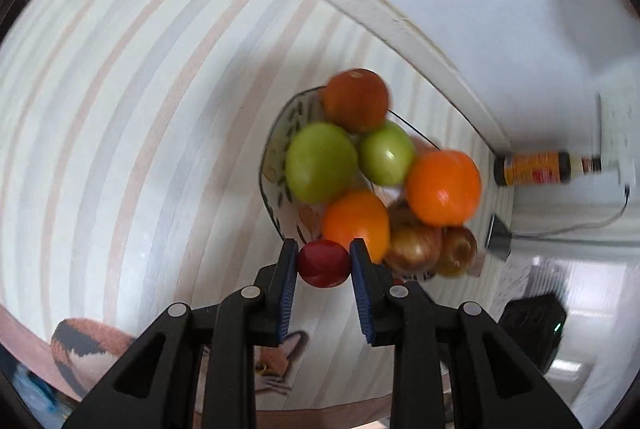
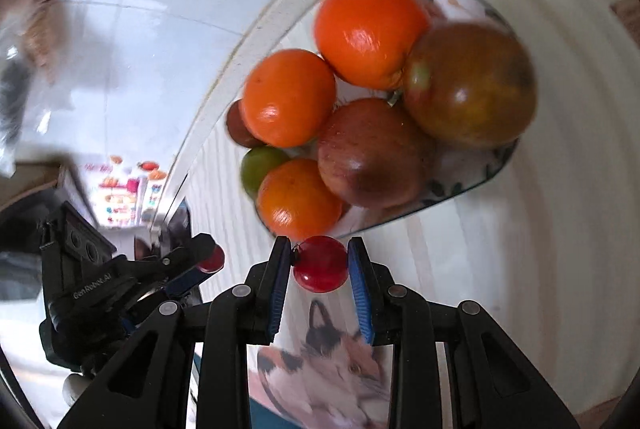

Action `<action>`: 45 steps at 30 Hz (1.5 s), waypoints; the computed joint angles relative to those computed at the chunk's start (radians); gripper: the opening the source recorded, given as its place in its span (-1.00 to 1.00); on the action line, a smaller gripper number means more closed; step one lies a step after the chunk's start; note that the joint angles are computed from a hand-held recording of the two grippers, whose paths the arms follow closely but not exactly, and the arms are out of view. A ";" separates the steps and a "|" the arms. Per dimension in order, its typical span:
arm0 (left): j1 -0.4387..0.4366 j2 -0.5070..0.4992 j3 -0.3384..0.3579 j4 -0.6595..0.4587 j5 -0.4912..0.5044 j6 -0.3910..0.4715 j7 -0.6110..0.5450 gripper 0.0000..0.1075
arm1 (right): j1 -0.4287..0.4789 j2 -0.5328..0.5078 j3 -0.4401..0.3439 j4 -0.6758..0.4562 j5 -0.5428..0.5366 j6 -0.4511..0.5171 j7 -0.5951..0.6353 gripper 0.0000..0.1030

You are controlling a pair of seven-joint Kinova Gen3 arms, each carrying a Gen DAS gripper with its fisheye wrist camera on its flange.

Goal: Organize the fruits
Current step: 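Lower both cherry tomatoes onto the plate and open both grippers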

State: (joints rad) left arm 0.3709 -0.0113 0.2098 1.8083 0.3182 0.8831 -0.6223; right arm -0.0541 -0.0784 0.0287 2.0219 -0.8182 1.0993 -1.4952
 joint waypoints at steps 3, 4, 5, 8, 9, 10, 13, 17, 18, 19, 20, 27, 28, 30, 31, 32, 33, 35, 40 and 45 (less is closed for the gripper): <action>-0.028 0.007 -0.043 0.044 0.122 -0.027 -0.121 -0.56 | 0.003 -0.014 -0.045 0.034 0.007 -0.091 -0.055 -0.38; -0.041 0.011 -0.048 0.053 0.163 -0.029 -0.162 -0.56 | 0.033 -0.022 -0.080 0.044 0.001 -0.112 -0.063 -0.38; -0.060 0.018 -0.041 0.058 0.196 -0.029 -0.203 -0.56 | 0.056 -0.034 -0.111 0.050 0.006 -0.135 -0.078 -0.38; -0.072 0.042 -0.045 0.056 0.253 -0.023 -0.290 -0.55 | 0.043 -0.062 -0.122 0.060 0.027 -0.186 -0.127 -0.38; -0.072 0.053 -0.041 0.051 0.255 -0.022 -0.296 -0.55 | 0.039 -0.065 -0.125 0.067 0.021 -0.199 -0.132 -0.38; -0.073 0.065 -0.038 0.043 0.260 -0.013 -0.308 -0.54 | 0.026 -0.071 -0.116 0.072 0.025 -0.209 -0.139 -0.37; -0.079 0.080 -0.035 0.045 0.276 -0.008 -0.331 -0.43 | 0.014 -0.090 -0.132 0.089 0.024 -0.254 -0.179 -0.37; -0.087 0.081 -0.024 0.026 0.232 0.033 -0.309 -0.28 | -0.054 -0.116 -0.100 0.130 0.007 -0.331 -0.219 -0.26; -0.106 0.085 0.004 0.016 0.210 0.042 -0.300 -0.28 | -0.073 -0.121 -0.085 0.130 0.021 -0.333 -0.231 -0.17; -0.143 0.086 0.050 0.010 0.191 0.048 -0.295 -0.25 | -0.110 -0.128 -0.061 0.130 0.040 -0.345 -0.252 -0.13; -0.179 0.083 0.097 0.004 0.170 0.056 -0.287 -0.20 | -0.152 -0.137 -0.025 0.127 0.062 -0.344 -0.274 -0.11; -0.187 0.088 0.242 -0.092 -0.092 0.135 -0.158 0.71 | -0.124 -0.173 -0.134 0.022 0.339 -0.229 -0.394 -0.09; -0.141 0.082 0.216 -0.109 -0.133 0.159 -0.144 0.76 | -0.088 -0.174 -0.180 -0.001 0.379 -0.193 -0.384 -0.07; -0.048 0.068 0.168 -0.136 -0.214 0.211 -0.113 0.78 | -0.030 -0.181 -0.273 -0.049 0.461 -0.130 -0.376 0.80; -0.002 0.061 0.149 -0.154 -0.255 0.252 -0.102 0.78 | 0.006 -0.187 -0.319 -0.072 0.501 -0.090 -0.374 1.00; 0.044 0.053 0.131 -0.166 -0.295 0.279 -0.080 0.78 | 0.041 -0.198 -0.365 -0.092 0.542 -0.058 -0.381 1.00; 0.091 0.050 0.114 -0.176 -0.336 0.298 -0.051 0.78 | 0.073 -0.218 -0.412 -0.112 0.583 -0.032 -0.392 1.00; 0.183 0.041 0.094 -0.197 -0.417 0.353 0.016 0.78 | 0.086 -0.237 -0.462 -0.143 0.664 0.011 -0.442 1.00; 0.285 0.014 0.153 -0.247 -0.566 0.452 0.175 0.78 | -0.077 -0.299 -0.355 -0.211 0.792 0.127 -0.541 1.00; 0.384 0.004 0.241 -0.360 -0.707 0.602 0.330 0.78 | -0.107 -0.362 -0.324 -0.305 0.812 0.237 -0.553 1.00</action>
